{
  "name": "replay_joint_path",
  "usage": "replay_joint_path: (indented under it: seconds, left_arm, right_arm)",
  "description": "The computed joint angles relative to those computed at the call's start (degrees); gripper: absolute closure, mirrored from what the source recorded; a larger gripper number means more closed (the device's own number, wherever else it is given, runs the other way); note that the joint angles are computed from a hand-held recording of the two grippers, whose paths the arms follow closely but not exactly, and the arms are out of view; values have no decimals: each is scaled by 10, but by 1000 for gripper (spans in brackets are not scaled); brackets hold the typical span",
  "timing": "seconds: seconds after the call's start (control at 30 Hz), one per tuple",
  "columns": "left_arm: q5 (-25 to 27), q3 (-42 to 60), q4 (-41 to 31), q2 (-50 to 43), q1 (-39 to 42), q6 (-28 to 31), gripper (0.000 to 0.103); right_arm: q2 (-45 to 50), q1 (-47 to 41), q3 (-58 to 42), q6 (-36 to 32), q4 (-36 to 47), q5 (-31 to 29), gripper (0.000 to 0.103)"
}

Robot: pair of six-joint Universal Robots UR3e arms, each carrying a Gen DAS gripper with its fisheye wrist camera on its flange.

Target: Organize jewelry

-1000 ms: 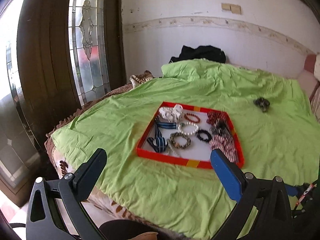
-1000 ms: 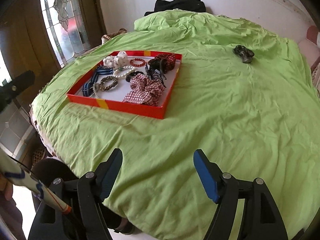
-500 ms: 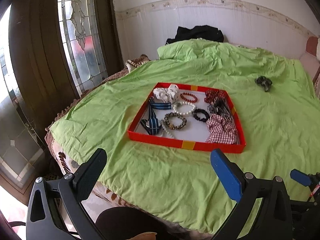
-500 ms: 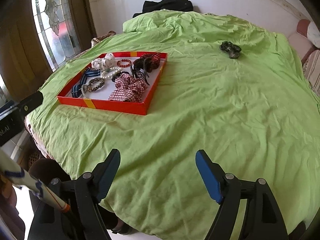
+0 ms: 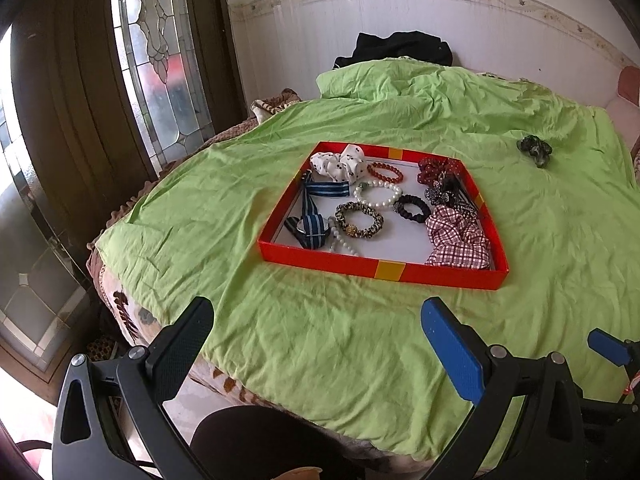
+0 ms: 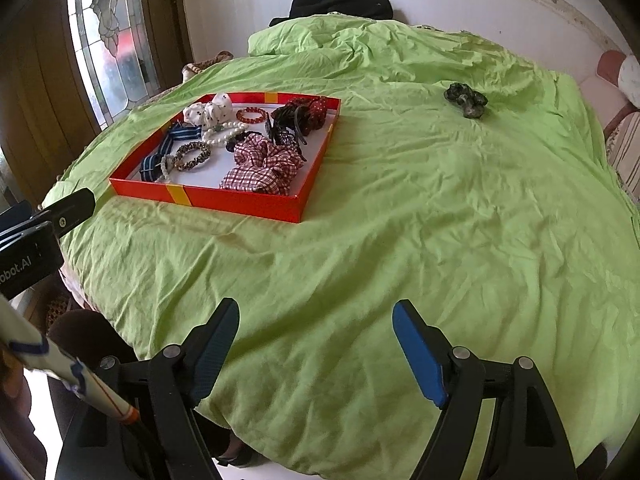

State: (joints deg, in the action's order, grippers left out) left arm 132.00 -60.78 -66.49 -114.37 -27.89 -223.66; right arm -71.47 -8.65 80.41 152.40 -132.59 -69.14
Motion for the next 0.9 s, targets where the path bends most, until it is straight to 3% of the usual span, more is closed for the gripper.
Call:
replay_joint_path:
  seconds: [0.4, 0.9]
  left_arm:
    - [-23, -52, 47, 21, 16, 11, 0]
    - [-56, -177, 130, 88, 56, 13, 0]
  right_arm:
    - [14, 19, -16, 17, -21, -27, 20]
    - [81, 80, -152, 71, -7, -83, 19]
